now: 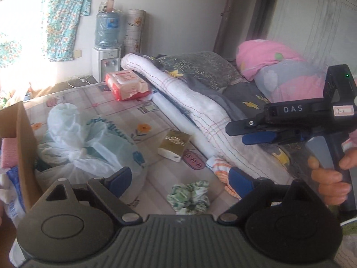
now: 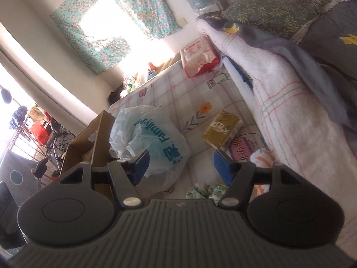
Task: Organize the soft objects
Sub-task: 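Move the right tool to the orange-striped cloth and close on it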
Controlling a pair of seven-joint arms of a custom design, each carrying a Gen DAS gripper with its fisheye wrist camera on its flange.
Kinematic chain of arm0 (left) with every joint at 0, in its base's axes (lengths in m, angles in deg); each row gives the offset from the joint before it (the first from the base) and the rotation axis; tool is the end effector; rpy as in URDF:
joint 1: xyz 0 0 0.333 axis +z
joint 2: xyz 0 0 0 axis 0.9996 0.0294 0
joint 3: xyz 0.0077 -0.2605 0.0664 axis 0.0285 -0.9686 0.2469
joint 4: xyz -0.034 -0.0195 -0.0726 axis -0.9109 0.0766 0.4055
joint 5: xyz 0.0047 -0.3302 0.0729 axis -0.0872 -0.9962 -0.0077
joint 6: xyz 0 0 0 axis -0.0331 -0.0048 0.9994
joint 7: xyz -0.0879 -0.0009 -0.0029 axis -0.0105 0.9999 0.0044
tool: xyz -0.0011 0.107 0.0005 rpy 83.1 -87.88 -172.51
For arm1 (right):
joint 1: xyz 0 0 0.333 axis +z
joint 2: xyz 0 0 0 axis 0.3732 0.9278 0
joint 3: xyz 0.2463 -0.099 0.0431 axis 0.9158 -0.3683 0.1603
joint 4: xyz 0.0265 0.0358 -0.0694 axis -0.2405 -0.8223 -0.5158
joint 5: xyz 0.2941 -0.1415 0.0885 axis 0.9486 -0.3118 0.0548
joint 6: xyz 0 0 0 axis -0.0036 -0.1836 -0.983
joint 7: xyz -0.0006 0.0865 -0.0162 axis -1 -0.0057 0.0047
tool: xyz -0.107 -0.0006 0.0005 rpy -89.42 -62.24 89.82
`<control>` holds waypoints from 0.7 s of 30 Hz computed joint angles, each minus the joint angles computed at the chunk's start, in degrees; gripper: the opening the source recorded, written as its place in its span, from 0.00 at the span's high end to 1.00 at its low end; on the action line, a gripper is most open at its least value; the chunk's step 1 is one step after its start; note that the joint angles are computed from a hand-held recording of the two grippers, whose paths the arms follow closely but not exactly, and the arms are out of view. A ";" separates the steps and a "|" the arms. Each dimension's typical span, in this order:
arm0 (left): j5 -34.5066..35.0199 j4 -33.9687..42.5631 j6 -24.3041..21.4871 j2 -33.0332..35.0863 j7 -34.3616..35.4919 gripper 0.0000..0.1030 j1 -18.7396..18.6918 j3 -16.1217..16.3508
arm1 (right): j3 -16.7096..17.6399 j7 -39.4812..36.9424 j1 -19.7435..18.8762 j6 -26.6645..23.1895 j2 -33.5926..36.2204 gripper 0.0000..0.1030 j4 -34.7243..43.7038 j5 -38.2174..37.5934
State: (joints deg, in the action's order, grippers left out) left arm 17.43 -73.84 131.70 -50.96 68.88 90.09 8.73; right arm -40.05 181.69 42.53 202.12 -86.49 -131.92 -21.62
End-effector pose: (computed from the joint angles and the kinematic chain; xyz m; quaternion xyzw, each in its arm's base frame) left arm 0.6270 -0.1375 0.4272 -0.3059 0.8583 -0.4083 0.0551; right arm 0.4806 0.0578 0.4336 -0.4194 0.8053 -0.1201 0.4014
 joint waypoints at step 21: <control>21.30 21.84 -10.10 22.28 -18.91 0.38 -12.51 -1.07 | 5.24 -21.83 -10.09 -11.65 10.62 0.62 5.90 20.41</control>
